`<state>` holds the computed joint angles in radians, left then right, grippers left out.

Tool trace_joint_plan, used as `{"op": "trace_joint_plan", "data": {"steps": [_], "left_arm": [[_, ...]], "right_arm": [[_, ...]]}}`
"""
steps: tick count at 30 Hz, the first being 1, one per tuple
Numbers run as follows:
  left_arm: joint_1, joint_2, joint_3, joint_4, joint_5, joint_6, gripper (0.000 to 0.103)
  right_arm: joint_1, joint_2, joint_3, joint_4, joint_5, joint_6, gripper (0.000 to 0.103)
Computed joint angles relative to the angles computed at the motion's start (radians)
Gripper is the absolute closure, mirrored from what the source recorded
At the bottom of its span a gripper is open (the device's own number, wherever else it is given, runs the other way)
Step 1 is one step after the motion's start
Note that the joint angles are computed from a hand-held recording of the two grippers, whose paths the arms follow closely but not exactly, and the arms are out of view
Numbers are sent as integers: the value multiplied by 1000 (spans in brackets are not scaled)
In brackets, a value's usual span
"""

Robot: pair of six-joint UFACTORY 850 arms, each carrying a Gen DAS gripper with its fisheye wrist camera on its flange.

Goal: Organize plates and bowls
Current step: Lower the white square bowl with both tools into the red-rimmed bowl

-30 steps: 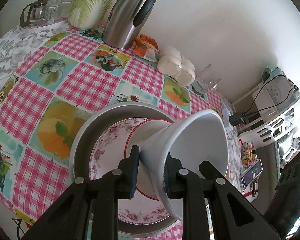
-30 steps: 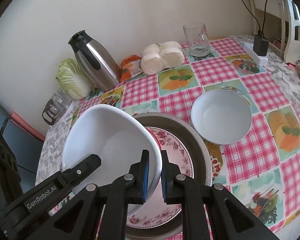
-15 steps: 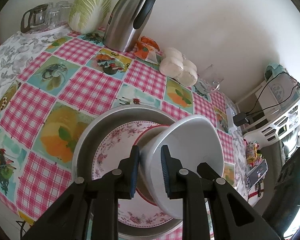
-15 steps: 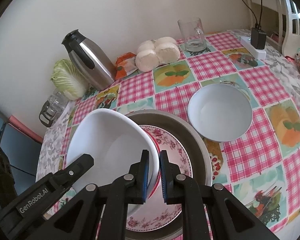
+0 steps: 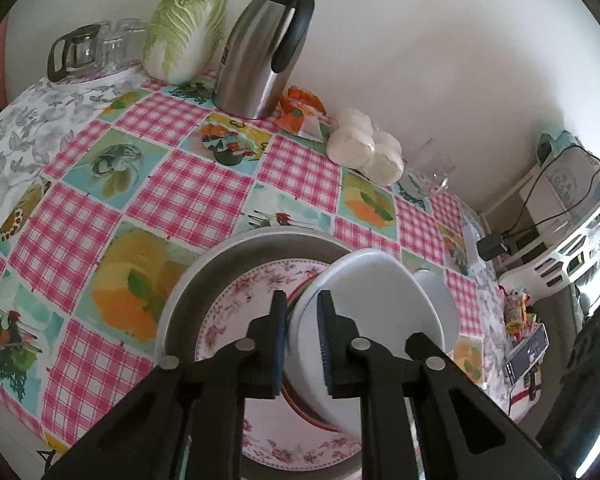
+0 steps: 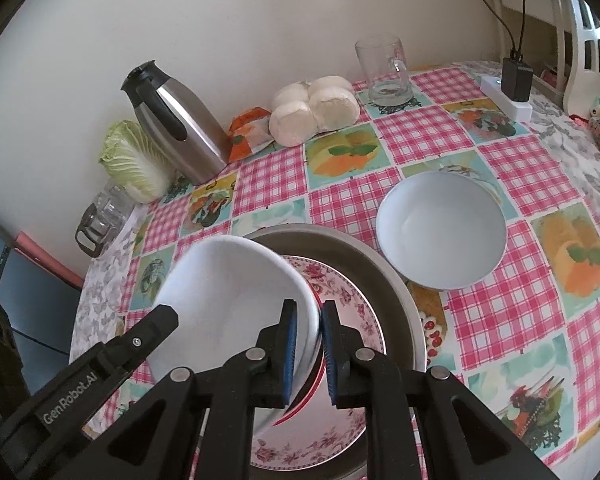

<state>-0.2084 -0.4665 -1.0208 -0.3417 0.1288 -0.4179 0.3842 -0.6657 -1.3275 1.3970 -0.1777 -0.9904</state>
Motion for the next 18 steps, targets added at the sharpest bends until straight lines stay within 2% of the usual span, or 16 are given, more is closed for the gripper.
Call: {"op": "trace_joint_plan", "data": {"steps": [2, 8, 12, 18], "left_arm": [[6, -1, 2, 106, 4, -106, 89], [5, -1, 3, 101, 8, -104, 89], [10, -1, 5, 200, 14, -211, 89], [12, 0, 7, 264, 15, -278, 89]], "right_arm": [[0, -1, -1, -1, -2, 0, 87], [-6, -2, -1, 19, -14, -12, 87], [-13, 2, 2, 56, -28, -39, 87], [-24, 7, 7, 103, -50, -81, 87]]}}
